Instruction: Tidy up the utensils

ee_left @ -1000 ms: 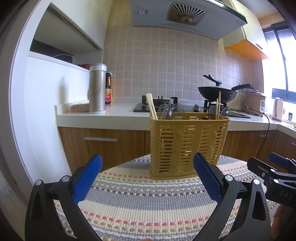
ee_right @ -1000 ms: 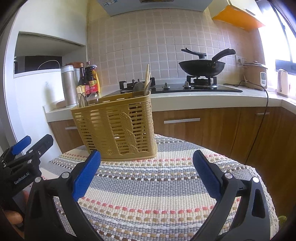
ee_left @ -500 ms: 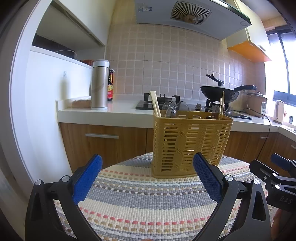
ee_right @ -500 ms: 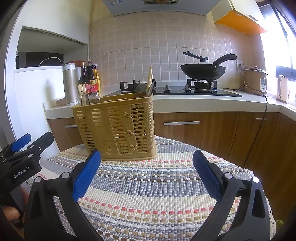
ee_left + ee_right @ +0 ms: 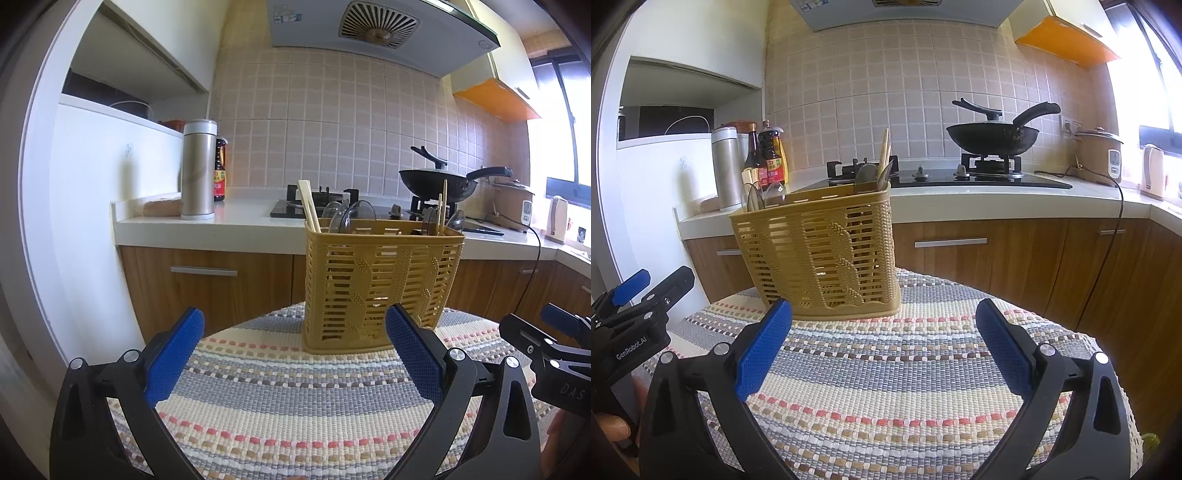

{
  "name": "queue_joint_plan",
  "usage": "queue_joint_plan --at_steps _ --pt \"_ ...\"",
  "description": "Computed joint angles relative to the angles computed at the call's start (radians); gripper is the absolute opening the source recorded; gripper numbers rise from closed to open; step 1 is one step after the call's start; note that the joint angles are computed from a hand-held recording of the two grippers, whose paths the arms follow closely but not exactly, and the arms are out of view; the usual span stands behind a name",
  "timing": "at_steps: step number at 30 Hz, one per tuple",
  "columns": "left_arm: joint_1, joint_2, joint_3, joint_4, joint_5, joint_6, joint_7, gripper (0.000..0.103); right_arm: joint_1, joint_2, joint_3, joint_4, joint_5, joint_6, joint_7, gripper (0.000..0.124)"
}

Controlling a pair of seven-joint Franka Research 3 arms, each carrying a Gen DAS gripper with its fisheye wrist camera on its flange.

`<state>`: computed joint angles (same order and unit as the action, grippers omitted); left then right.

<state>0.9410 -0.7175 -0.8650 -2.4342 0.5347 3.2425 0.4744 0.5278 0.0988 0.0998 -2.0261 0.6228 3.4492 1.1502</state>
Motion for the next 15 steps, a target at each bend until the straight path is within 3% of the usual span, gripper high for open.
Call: queue_joint_plan --at_steps 15 --pt "-0.003 -0.011 0.006 -0.007 -0.008 0.001 -0.004 0.095 0.072 0.015 -0.05 0.036 0.149 -0.007 -0.141 0.095"
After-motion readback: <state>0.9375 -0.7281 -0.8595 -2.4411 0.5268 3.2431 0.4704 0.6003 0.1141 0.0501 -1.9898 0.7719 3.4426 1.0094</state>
